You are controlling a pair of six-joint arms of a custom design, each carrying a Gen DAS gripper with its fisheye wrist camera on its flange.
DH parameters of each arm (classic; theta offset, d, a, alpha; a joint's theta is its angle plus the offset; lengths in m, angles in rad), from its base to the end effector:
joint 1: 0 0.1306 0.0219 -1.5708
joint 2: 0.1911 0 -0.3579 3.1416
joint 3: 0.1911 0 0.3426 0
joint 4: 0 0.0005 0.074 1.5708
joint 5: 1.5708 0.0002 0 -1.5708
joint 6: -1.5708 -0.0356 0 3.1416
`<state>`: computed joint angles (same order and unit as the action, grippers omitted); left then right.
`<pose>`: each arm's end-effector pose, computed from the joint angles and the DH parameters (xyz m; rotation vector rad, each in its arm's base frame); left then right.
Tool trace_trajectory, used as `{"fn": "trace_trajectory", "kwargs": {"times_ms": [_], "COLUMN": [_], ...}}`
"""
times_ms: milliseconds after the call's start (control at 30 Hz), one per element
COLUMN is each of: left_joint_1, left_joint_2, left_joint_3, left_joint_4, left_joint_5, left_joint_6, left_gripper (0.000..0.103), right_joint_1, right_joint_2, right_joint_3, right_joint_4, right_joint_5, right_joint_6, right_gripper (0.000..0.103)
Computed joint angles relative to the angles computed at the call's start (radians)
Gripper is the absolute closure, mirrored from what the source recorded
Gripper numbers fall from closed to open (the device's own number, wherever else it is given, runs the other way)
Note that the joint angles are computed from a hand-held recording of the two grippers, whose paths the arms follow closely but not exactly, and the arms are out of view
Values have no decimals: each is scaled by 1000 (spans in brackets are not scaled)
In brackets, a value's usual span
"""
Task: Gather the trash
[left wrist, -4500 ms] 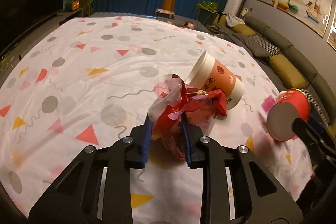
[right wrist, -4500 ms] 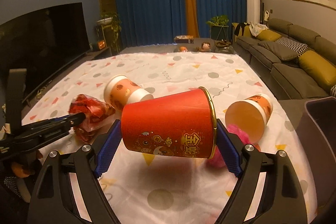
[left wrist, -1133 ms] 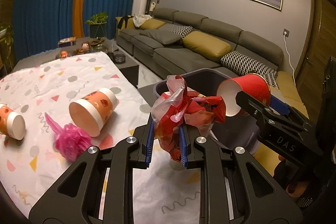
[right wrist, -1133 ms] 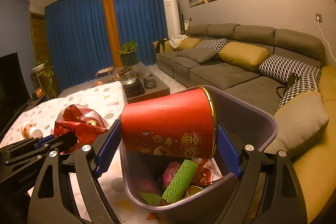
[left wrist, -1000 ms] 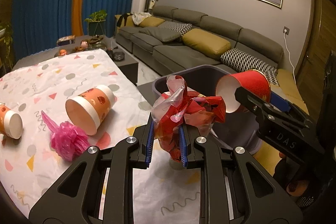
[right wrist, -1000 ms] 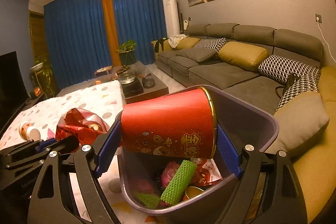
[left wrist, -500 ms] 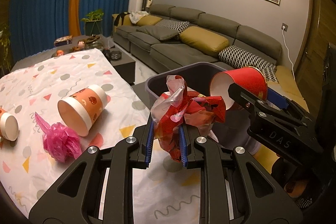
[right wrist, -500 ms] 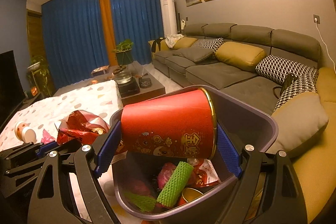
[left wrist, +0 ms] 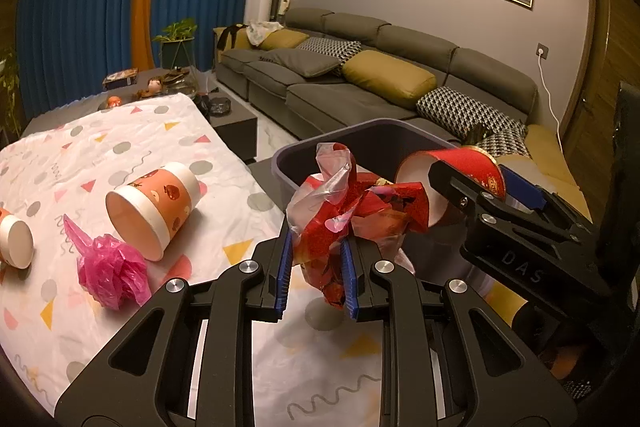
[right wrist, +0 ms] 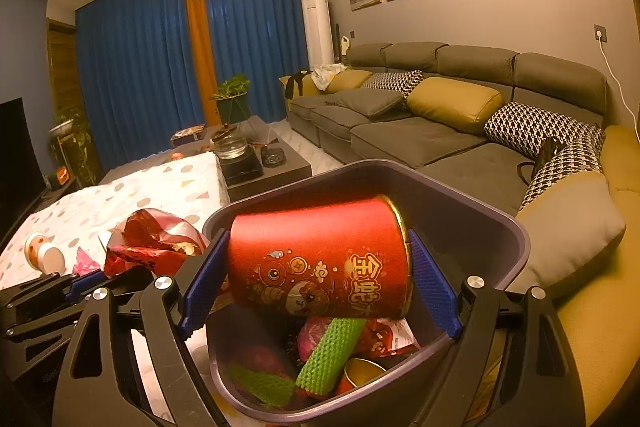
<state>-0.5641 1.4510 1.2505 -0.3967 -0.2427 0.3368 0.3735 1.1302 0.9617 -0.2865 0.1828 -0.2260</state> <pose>0.4038 -0.2460 0.3581 0.1062 2.1570 -0.2600 0.3462 0.1282 0.3719 -0.0336 2.0228 0.1953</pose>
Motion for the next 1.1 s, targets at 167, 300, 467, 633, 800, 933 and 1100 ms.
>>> {"fn": "trace_trajectory", "kwargs": {"times_ms": [167,300,467,633,800,933,1100], "left_joint_1": [-5,-12,-19,-8,-10,-11,-18], "left_joint_2": [13,16,0,-34,-70,-112,-182], "left_joint_3": [10,8,-16,-55,-84,-119,-169], "left_joint_4": [0,14,37,46,34,31,21], "left_joint_5": [2,7,-14,-5,-26,-67,-142], "left_joint_6": [-10,-22,-18,2,27,56,86], "left_gripper": [79,61,33,15,8,8,8], "right_joint_1": [-14,-15,-12,-5,13,34,93], "right_joint_2": [-11,-32,-59,-78,-90,-102,-114], "right_joint_3": [-7,-21,-33,-42,-43,-44,-50], "right_joint_4": [1,14,22,24,22,20,23], "right_joint_5": [7,28,34,27,33,43,56], "right_joint_6": [-26,-31,-30,-24,-22,-22,-11], "right_gripper": [20,19,18,18,18,18,18]}}
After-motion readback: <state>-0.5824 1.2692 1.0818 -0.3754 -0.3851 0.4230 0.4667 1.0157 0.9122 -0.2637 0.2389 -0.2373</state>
